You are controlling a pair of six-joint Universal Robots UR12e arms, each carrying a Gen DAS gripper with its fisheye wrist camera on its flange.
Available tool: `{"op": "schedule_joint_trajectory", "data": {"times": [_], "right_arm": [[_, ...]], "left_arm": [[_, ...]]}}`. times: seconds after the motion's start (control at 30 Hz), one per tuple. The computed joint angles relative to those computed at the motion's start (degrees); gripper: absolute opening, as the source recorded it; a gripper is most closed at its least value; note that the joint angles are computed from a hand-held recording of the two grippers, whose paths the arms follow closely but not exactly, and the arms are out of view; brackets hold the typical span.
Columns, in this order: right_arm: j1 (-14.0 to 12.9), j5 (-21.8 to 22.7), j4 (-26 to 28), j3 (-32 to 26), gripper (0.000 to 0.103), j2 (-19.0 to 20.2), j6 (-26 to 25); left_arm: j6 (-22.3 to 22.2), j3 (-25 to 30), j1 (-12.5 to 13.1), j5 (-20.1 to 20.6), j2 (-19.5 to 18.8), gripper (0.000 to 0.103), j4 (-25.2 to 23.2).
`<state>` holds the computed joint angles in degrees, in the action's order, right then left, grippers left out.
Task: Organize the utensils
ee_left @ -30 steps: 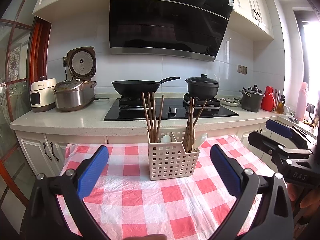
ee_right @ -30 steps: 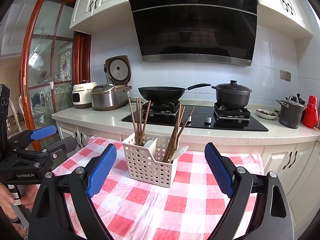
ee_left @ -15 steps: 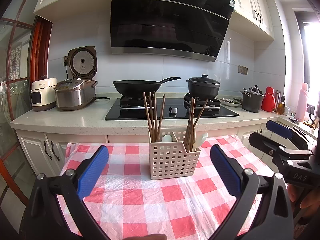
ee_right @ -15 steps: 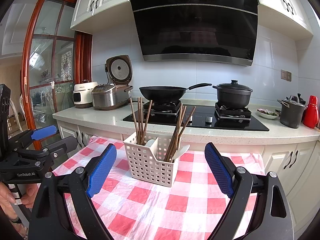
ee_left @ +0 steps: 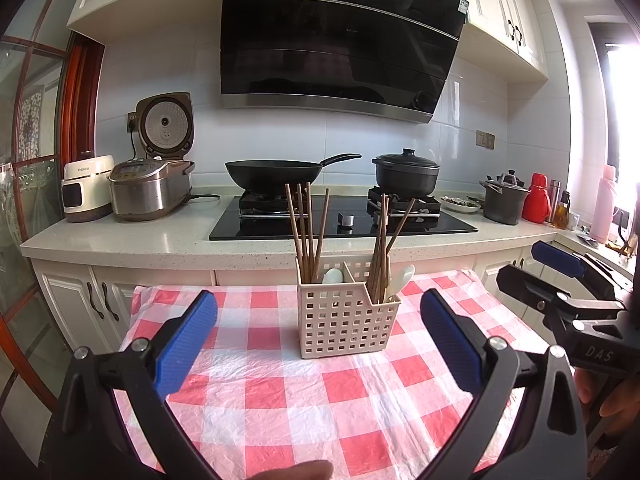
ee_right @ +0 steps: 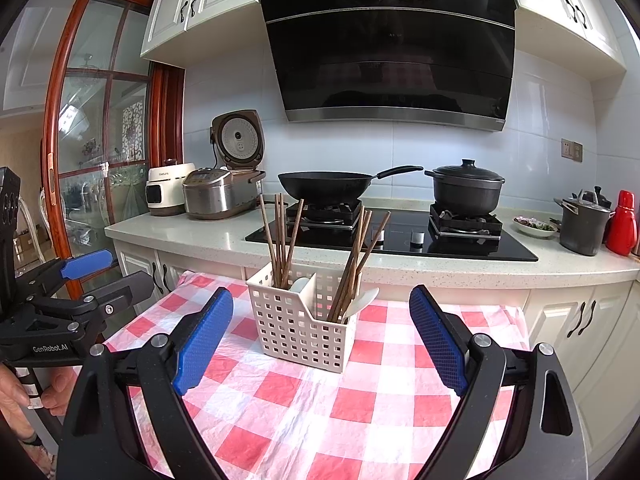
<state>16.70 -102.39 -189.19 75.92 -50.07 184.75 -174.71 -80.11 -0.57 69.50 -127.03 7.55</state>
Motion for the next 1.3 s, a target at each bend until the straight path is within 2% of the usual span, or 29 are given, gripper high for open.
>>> {"op": "schedule_joint_trajectory", "data": {"times": [1.3], "right_arm": [[0.0,0.2,-0.1,0.2,0.084,0.0,-0.2]], "left_arm": [[0.7,0.1,-0.1,0.2,-0.1,0.098,-0.2]]}}
